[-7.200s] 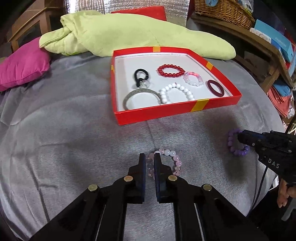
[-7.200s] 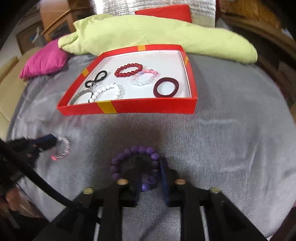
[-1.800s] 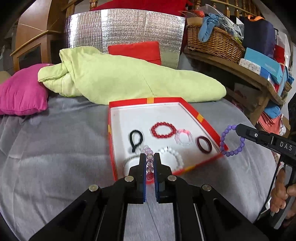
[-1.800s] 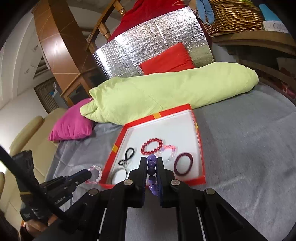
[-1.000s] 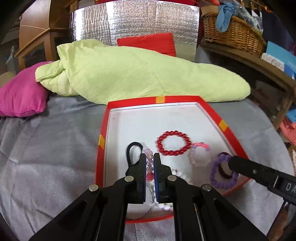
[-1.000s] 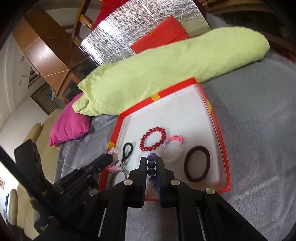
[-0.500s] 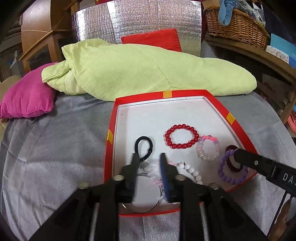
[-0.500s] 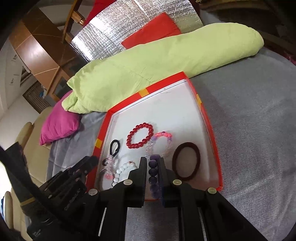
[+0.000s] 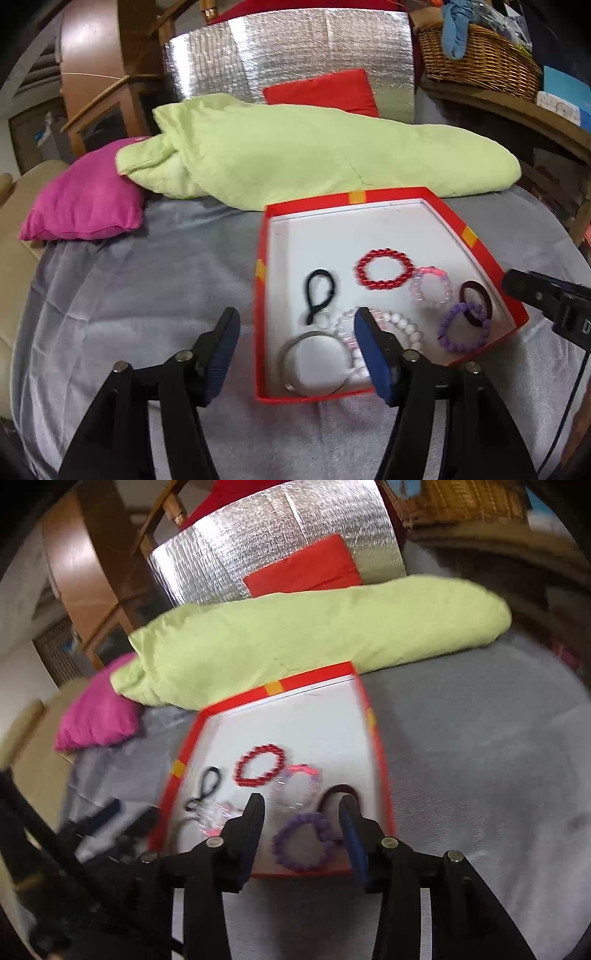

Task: Organize jewelry
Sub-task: 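Withdraw both open tools up from the red box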

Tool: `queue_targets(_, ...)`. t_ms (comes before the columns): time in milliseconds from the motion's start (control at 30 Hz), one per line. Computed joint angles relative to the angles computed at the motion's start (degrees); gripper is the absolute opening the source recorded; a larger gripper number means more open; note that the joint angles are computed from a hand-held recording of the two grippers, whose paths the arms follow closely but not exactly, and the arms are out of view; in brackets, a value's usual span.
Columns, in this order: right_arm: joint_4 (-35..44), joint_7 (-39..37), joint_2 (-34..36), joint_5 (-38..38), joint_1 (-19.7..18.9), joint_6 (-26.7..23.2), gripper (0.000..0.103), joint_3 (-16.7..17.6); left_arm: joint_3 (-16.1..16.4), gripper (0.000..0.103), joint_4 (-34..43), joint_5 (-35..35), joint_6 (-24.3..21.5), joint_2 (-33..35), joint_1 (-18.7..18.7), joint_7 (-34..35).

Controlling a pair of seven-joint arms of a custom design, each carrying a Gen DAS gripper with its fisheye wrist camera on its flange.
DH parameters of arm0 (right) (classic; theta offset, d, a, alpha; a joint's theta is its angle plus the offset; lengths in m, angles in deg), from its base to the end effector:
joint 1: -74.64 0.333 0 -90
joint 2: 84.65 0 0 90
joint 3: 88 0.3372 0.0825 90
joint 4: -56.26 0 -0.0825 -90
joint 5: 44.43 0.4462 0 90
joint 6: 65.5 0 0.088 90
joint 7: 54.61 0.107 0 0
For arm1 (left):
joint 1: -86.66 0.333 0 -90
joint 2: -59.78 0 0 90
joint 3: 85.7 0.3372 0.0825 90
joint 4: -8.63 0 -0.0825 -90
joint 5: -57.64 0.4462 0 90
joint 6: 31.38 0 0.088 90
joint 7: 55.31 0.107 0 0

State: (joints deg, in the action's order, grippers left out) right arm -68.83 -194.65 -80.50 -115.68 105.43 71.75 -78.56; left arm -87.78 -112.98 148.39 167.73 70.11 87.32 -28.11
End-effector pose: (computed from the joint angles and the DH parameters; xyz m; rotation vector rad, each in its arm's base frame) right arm 0.4709 0.3877 0.3560 -1.0542 2.1399 -0.7447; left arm 0.5784 -0.1320 0.3645 -1.0781 2.1985 -0.9260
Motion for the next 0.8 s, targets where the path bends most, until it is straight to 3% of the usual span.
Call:
queue_targets(100,0.2,-4.8,-0.6,3.7,0.9,-4.3,0.058,1.0,-0.1,0.07,-4.5,-11.5,-0.2,-2.2,0.9,11.8)
queue_targets(200,0.6,-7.9,-1.1,5.2,2.0,-8.4,0.063,1.9,-0.7,0.071,-7.4,-17.3,-0.2,-3.9,2.2,17.7)
queue_targets(300,1.3,-11.1,-1.1,7.5,3.2,-11.9,0.063,2.7,-1.5,0.076,-8.6,-16.8,-0.1,-5.1,3.9,17.4)
queue_targets(433,1.9,-12.7,-1.0,10.3,4.3,-13.9,0.063,3.3,-1.0,0.078,-12.8,-23.9,1.2,-7.7,4.7,24.1)
queue_targets(600,3.7,-14.6,-0.4,11.5,6.4,-18.5,0.063,4.3,-0.9,0.08,-15.3,-26.2,2.1,-9.5,5.5,26.5)
queue_targets(700,5.3,-15.3,0.4,11.2,8.0,-22.5,0.068,4.9,-0.9,0.081,-17.5,-31.5,2.4,-10.6,5.6,31.7)
queue_targets(800,6.7,-15.0,1.3,9.9,9.1,-23.4,0.069,4.9,-0.9,0.083,-18.7,-35.0,2.6,-11.2,5.7,35.2)
